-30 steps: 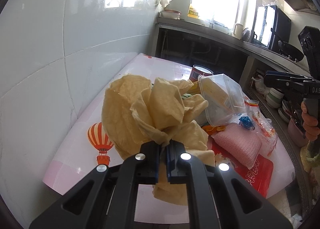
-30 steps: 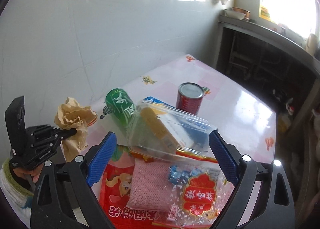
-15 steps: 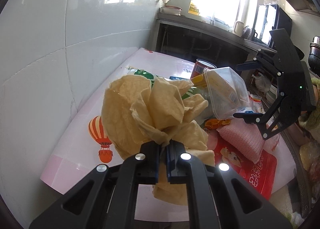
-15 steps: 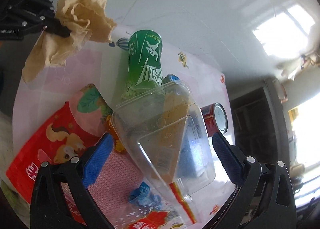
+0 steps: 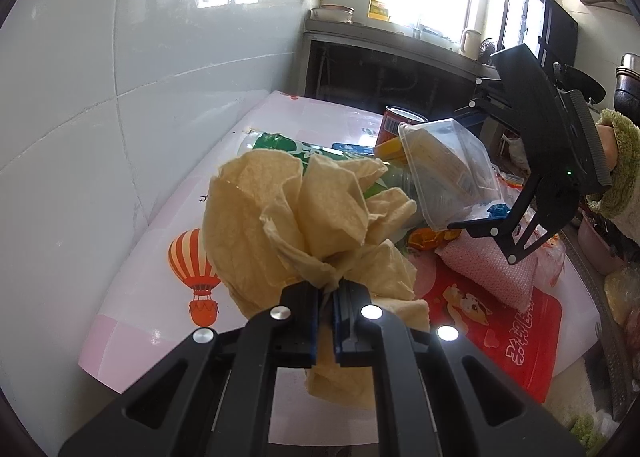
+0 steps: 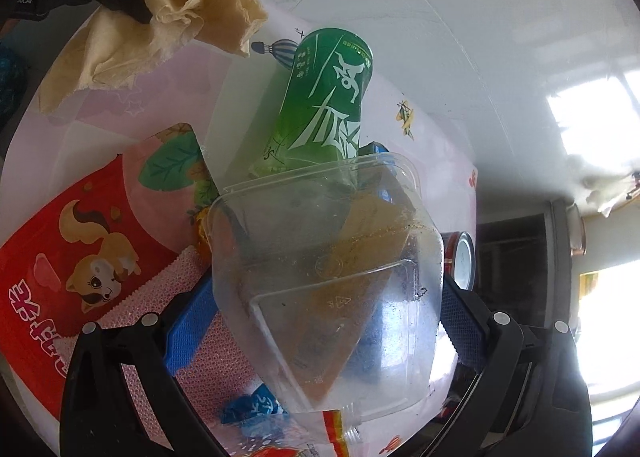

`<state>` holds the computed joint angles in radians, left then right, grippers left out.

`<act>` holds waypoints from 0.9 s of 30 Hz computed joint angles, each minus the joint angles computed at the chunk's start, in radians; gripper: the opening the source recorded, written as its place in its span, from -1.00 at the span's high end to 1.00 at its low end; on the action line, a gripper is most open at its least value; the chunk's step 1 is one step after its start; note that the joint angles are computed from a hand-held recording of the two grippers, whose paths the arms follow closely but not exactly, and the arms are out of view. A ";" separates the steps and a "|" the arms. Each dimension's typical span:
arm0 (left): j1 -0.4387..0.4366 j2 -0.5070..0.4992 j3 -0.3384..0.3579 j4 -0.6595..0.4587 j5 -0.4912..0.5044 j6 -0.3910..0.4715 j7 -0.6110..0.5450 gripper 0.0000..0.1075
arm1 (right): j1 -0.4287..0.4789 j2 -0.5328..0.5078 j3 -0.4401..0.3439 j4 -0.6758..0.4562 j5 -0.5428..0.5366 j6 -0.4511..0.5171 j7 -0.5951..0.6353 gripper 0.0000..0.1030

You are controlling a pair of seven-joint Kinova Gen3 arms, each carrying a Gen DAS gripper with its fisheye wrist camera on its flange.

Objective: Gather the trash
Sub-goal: 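Grasp the clear plastic container with the right tool while the left tool holds the towel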

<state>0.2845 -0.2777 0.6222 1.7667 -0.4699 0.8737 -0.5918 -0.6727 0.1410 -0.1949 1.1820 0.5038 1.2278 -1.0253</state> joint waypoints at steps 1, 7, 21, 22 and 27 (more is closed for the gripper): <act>-0.002 0.002 0.004 -0.002 -0.003 0.002 0.004 0.91 | -0.001 -0.011 -0.001 0.018 0.007 -0.018 -0.003 -0.79; -0.001 0.005 0.014 -0.008 -0.017 0.012 0.027 0.91 | -0.001 -0.092 -0.034 0.112 0.044 -0.085 -0.025 -0.75; -0.020 -0.026 0.053 -0.016 -0.025 0.044 0.059 0.91 | 0.155 -0.214 -0.032 -0.012 -0.305 -0.144 -0.105 -0.74; -0.024 -0.030 0.055 -0.018 -0.022 0.046 0.058 0.91 | 0.169 -0.221 -0.028 -0.012 -0.329 -0.160 -0.125 -0.74; -0.040 -0.057 0.041 -0.017 0.019 0.032 0.035 0.91 | 0.242 -0.297 0.005 0.017 -0.478 -0.251 -0.223 -0.74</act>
